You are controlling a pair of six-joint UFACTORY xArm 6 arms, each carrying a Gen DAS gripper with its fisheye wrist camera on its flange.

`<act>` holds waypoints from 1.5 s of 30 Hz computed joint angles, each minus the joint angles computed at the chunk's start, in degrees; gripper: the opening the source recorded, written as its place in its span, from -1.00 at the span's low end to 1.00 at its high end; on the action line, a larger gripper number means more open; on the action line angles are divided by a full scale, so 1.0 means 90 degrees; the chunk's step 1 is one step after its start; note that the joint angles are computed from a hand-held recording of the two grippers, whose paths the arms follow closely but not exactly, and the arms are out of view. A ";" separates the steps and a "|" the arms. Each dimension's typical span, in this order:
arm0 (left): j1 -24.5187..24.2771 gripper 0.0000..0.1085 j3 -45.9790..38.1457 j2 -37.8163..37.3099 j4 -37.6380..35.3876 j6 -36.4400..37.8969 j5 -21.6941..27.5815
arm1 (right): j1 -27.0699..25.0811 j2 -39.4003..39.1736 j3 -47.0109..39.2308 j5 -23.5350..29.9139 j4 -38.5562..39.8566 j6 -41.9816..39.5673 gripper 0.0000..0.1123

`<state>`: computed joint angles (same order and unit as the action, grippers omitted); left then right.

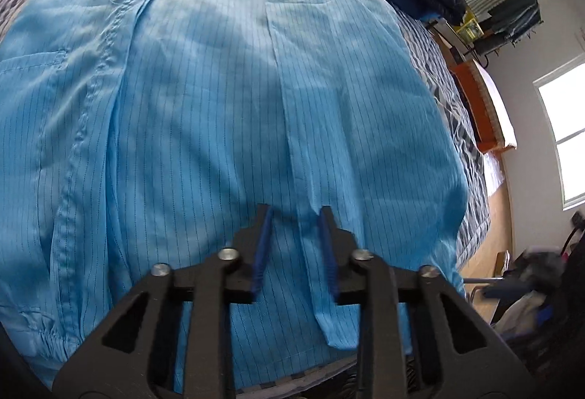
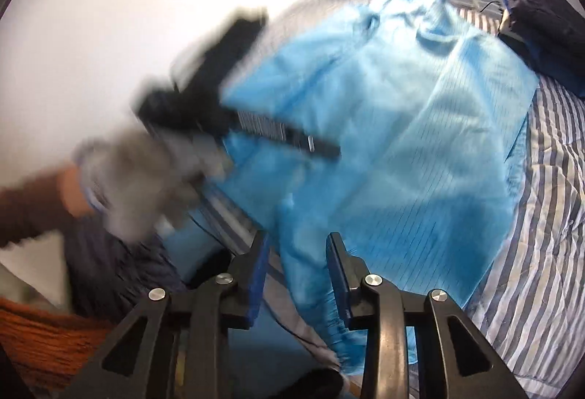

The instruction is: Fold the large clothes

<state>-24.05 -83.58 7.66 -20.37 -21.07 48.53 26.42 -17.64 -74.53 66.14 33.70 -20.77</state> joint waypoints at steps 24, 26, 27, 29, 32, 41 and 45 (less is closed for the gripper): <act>0.0005 -0.34 0.0251 -0.0105 -0.0821 0.0114 -0.0315 | -0.1378 0.2620 -0.1722 -0.0902 -0.0489 0.3167 -0.32; -0.0006 -0.72 0.0155 -0.0027 -0.0755 0.0095 -0.0280 | -0.1391 0.2733 -0.1805 -0.0870 -0.0505 0.3237 -0.32; -0.0013 -0.94 0.0101 0.0012 -0.0695 0.0081 -0.0226 | -0.1376 0.2841 -0.1917 -0.0851 -0.0579 0.3290 -0.32; -0.0047 -0.95 0.0113 0.0001 -0.0604 0.0082 -0.0259 | -0.1372 0.2919 -0.1962 -0.0841 -0.0548 0.3322 -0.32; -0.0138 -1.00 0.0120 -0.0058 -0.0322 0.0121 -0.0305 | -0.1373 0.3029 -0.2021 -0.0882 -0.0343 0.3178 -0.82; -0.0359 -1.00 0.0244 -0.0168 -0.0208 0.0217 -0.0250 | -0.1296 0.3211 -0.2312 -0.1025 -0.1389 0.3710 -1.00; -0.0415 -1.00 0.0266 -0.0197 -0.0129 0.0189 -0.0329 | -0.1222 0.3268 -0.2418 -0.1042 -0.1628 0.3632 -1.00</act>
<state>-27.78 -81.19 5.89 -21.53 -19.37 45.56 15.42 11.77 -96.29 56.76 19.05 11.92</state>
